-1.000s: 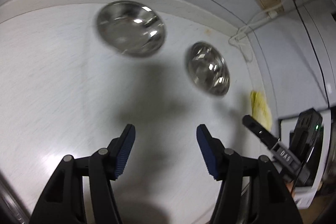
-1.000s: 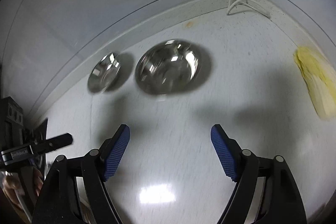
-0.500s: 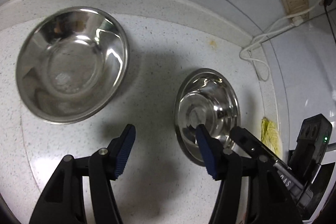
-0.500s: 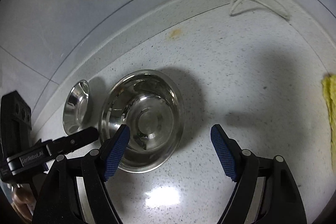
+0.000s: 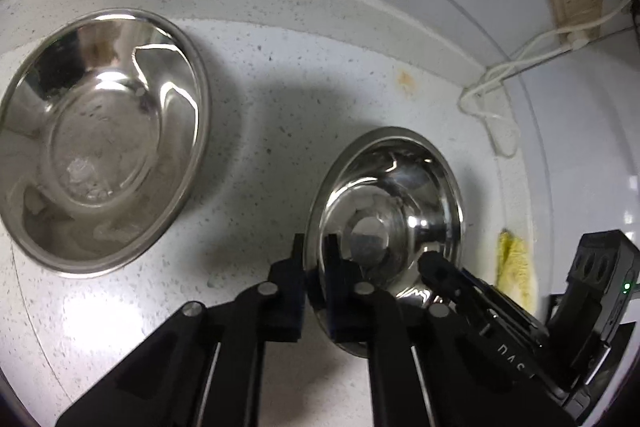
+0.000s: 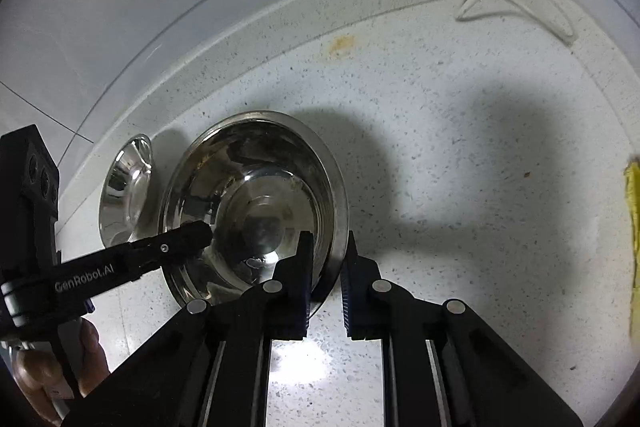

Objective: Organize plates and bowls
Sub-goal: 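Grip the medium steel bowl's rim with both tools, then lift the medium bowl with both tools and carry it over the deep plate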

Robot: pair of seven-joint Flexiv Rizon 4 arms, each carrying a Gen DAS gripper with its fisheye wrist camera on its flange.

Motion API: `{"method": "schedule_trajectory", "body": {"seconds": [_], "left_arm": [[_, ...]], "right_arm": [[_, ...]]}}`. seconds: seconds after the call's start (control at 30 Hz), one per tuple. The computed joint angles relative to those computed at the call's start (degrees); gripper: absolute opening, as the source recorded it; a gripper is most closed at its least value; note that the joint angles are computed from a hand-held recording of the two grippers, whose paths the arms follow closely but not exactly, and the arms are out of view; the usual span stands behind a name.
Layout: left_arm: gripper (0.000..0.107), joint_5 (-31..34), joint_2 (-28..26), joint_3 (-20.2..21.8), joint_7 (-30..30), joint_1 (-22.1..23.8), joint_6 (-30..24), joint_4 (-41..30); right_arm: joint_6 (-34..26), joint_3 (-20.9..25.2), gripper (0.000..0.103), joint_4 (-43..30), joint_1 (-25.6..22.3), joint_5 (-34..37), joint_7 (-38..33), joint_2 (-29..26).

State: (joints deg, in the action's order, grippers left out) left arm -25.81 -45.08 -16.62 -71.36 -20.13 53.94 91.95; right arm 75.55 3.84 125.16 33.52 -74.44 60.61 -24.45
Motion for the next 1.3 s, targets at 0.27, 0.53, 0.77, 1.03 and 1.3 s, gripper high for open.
{"method": "schedule_trajectory", "body": {"seconds": [0.27, 0.53, 0.77, 1.03, 1.3], "left_arm": [[0.008, -4.3, 8.7, -2.6, 5.1, 3.2, 1.8, 8.0], [0.008, -13.3, 19.3, -2.6, 11.4, 5.5, 0.8, 16.0], [0.008, -22.2, 30.8, 1.8, 19.1, 5.6, -2.9, 24.5], [0.008, -26.6, 44.6, 11.3, 28.5, 5.4, -11.8, 35.5], [0.008, -23.0, 52.1, 17.9, 34.9, 8.3, -14.6, 45.6]], "right_arm": [[-11.0, 5.1, 0.010, -1.0, 2.7, 12.9, -9.4, 6.1], [-23.9, 8.7, 0.010, -6.5, 7.2, 20.5, -17.1, 9.7], [-35.3, 11.2, 0.011, -15.0, 13.6, 21.4, -18.7, 8.9], [-43.0, 12.1, 0.011, -24.3, 22.6, 20.9, -17.1, 4.5], [-37.8, 10.3, 0.011, -28.7, 28.1, 20.2, -14.5, -2.0]]}}
